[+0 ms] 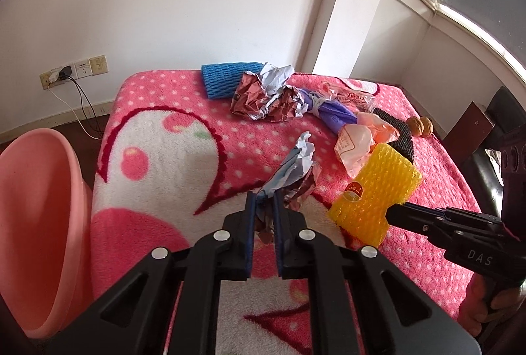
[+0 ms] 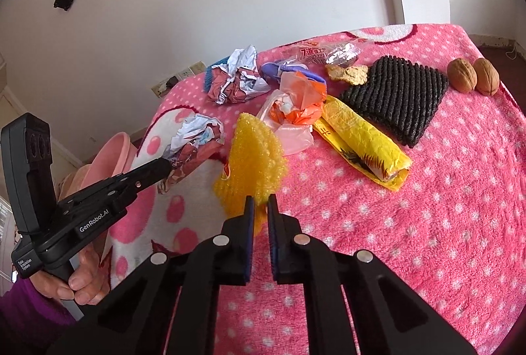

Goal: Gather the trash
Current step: 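Carry foil wrapper and yellow mesh sleeve over the pink bucket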

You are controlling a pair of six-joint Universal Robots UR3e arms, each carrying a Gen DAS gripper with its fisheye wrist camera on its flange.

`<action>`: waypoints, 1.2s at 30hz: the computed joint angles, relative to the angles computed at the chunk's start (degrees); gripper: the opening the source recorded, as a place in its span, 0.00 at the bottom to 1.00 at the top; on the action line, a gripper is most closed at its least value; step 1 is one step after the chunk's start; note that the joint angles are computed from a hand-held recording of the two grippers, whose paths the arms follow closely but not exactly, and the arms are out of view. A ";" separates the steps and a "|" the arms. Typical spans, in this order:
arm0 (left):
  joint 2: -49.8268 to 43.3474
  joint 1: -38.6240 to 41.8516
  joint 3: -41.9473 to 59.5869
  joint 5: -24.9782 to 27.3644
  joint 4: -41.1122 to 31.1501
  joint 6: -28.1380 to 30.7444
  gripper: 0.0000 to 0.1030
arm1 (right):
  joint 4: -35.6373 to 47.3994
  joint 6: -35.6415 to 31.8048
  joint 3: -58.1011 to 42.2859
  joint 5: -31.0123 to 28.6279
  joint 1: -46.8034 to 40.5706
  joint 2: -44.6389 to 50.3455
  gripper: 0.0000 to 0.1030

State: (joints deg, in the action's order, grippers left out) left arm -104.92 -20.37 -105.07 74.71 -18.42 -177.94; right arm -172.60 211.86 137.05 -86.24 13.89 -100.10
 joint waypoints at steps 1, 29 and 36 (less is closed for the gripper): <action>0.94 0.33 -0.72 -0.22 0.11 -0.21 0.09 | 0.20 -0.10 -0.01 -0.45 0.40 -0.57 0.07; 27.30 17.01 -21.03 -2.21 3.32 -2.36 0.09 | 4.43 -5.78 -23.36 -4.58 13.41 12.74 0.07; 32.82 25.25 -25.09 -4.04 1.48 -1.03 0.09 | 7.22 -9.30 -37.97 -3.38 16.52 23.61 0.07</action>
State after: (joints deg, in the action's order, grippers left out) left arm -72.10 4.87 -130.17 70.67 -16.94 -178.97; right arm -165.38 202.56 99.07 -89.63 30.41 -76.49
